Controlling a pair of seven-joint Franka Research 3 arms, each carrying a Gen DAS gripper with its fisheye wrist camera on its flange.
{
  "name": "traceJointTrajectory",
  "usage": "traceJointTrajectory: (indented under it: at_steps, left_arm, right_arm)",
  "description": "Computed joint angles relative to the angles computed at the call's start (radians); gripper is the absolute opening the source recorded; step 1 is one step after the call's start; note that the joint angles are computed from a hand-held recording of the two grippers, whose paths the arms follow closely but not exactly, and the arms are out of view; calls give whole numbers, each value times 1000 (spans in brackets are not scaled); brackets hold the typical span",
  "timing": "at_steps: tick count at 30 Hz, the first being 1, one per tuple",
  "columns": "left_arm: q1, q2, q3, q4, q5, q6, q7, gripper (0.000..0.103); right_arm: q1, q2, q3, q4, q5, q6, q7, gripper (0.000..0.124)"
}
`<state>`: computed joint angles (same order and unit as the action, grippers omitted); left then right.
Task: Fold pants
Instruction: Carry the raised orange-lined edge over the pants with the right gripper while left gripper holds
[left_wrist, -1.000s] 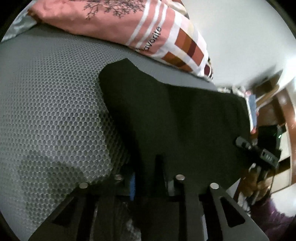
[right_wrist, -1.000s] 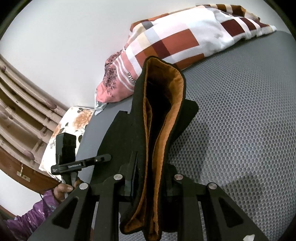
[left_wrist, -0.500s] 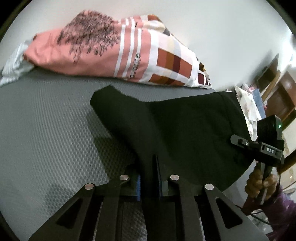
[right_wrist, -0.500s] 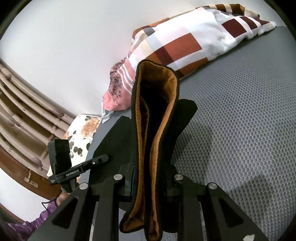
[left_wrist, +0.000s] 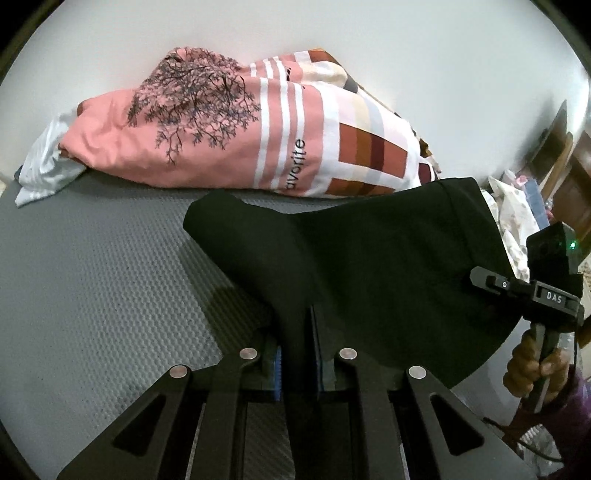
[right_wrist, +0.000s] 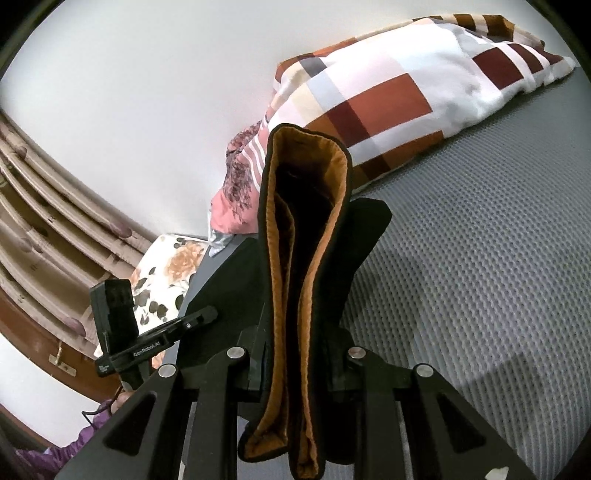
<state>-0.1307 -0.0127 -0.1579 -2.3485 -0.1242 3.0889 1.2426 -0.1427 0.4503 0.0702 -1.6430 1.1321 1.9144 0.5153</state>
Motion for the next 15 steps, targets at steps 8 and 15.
traceJointTrajectory:
  at_steps: [8,15]
  left_arm:
    - [40,14,17,16,122,14,-112,12]
    - [74,24,27,34,198,19,-179,12]
  right_arm:
    - [16,38,21,48,7,22,12,20]
    - [20,70,38,89,8,37,32,20]
